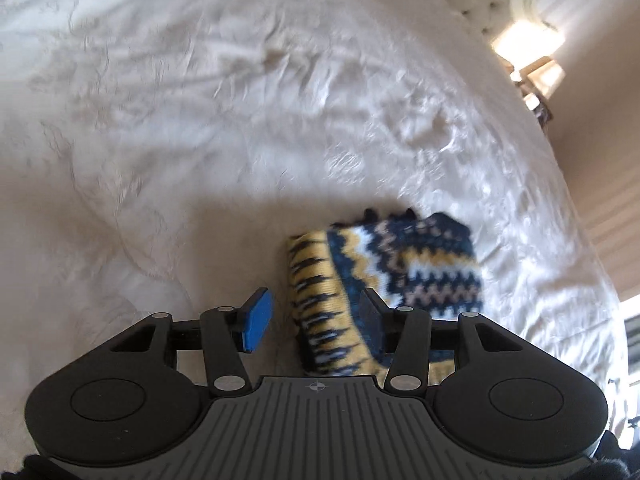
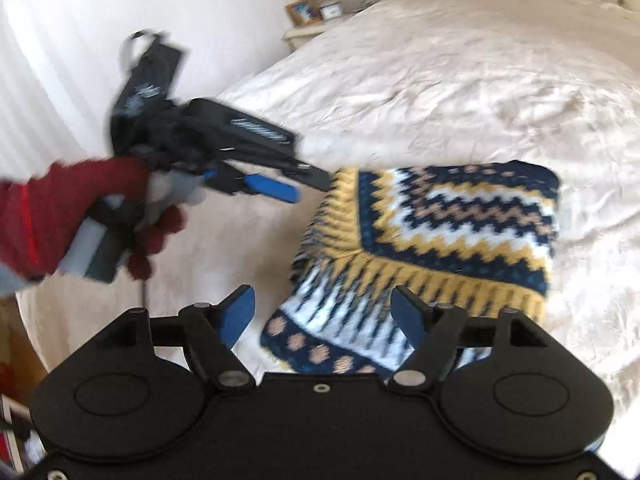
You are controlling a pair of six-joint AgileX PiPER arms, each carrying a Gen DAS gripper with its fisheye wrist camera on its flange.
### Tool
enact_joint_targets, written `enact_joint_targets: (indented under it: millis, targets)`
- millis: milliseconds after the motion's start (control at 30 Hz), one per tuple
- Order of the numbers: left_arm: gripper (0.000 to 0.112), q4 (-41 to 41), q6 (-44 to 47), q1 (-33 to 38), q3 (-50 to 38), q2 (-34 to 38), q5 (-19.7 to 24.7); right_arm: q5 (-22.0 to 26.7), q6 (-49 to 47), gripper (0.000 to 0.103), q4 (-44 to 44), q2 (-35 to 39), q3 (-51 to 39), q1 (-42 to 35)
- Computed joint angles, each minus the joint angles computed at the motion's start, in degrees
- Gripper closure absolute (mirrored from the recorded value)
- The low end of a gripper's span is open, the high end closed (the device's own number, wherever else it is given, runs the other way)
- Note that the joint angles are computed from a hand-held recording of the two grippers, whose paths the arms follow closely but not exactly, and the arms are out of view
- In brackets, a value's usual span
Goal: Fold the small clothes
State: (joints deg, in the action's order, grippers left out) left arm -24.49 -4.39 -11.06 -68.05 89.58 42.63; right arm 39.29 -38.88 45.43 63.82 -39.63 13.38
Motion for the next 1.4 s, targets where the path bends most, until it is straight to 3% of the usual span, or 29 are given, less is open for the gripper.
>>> enact_joint_targets:
  millis: [100,233,433,700,833,1033,1167,1400]
  targets:
    - [0.065,5.64,-4.58,-5.19,-2.08,-0.65,2.03,-0.62,2.65,0.042,-2.74,3.94,-1.92,-0.23]
    - [0.065,15.0,-14.34,-14.17,-5.06,2.52,4.89,-2.17,6.44,0.043,-7.9,9.51,-3.04,3.46]
    - [0.065,24.68,-22.43,-20.0,-6.79,8.29,9.88,-0.9,2.01,0.043,-4.25,12.35,-1.24,4.97]
    - [0.062,26.63,-24.79,-20.81,-7.94,9.58,10.82,9.22,-4.23,0.043,-1.85,4.96,-1.23,-8.14]
    - [0.061,26.91,-25.34,-21.16,-8.29,9.86,11.2,11.65,-6.84,0.043,-1.87,5.49,-5.47,-15.57]
    - [0.058,26.0,-24.36,-20.35,-8.43,10.28,11.27,6.83,-3.95,0.04,-5.57,12.69,-13.07,-16.9]
    - [0.05,26.24,-24.46,-20.15,-7.05,9.8,10.51,2.34,-0.77,0.04,-7.18,17.89,-16.59,-16.12]
    - [0.045,25.45,-25.87,-19.94,-1.91,7.97,5.78,-2.94,8.7,0.04,-14.37,31.02,-24.41,-11.79]
